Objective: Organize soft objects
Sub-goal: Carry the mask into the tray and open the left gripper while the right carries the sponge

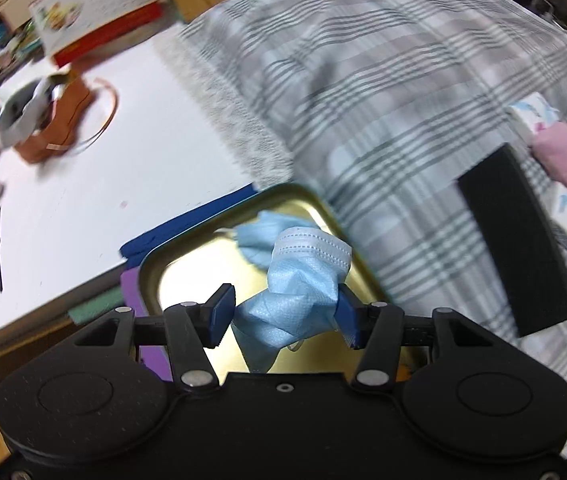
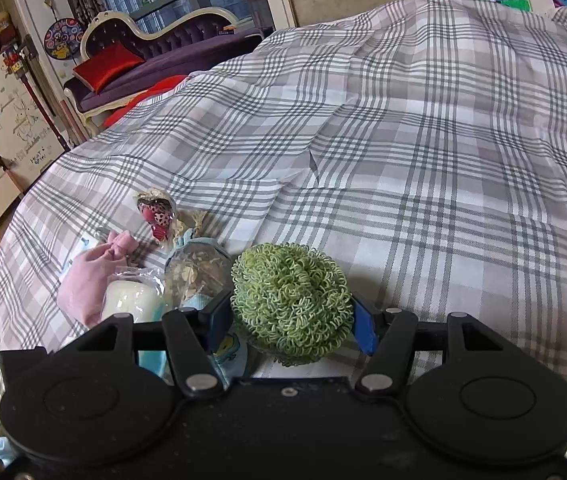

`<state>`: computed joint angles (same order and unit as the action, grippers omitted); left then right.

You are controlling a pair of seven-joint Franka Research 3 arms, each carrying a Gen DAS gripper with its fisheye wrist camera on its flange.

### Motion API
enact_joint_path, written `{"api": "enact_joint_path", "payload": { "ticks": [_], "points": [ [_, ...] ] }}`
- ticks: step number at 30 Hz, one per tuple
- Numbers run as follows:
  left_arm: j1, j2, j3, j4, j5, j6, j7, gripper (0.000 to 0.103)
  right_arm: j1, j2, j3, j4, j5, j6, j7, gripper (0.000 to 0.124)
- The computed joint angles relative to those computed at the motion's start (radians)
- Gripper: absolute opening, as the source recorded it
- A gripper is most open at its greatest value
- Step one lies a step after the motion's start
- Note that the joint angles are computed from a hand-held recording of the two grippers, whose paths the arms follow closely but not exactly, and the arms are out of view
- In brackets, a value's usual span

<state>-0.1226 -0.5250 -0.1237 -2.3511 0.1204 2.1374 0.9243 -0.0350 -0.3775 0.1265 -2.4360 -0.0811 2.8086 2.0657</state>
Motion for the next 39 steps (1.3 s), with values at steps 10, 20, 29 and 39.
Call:
{"api": "enact_joint_path", "payload": {
  "ticks": [10, 20, 29, 39],
  "points": [
    [0.031, -0.040, 0.024, -0.069, -0.019, 0.015, -0.040, 0.051, 0.013, -0.113, 0.061, -0.134, -0.047, 0.281, -0.090, 0.061],
    [0.014, -0.039, 0.053, -0.077, -0.124, 0.015, 0.016, 0.051, 0.451, -0.172, -0.145, -0.087, 0.218, 0.120, -0.412, 0.061],
    [0.021, -0.052, 0.062, -0.088, -0.151, 0.003, 0.019, 0.051, 0.596, -0.132, -0.082, 0.004, 0.364, -0.075, -0.629, 0.061],
    [0.026, -0.079, 0.058, -0.105, -0.143, 0.015, 0.018, 0.060, 0.564, -0.076, 0.043, 0.029, 0.414, -0.120, -0.676, 0.061]
  ]
}}
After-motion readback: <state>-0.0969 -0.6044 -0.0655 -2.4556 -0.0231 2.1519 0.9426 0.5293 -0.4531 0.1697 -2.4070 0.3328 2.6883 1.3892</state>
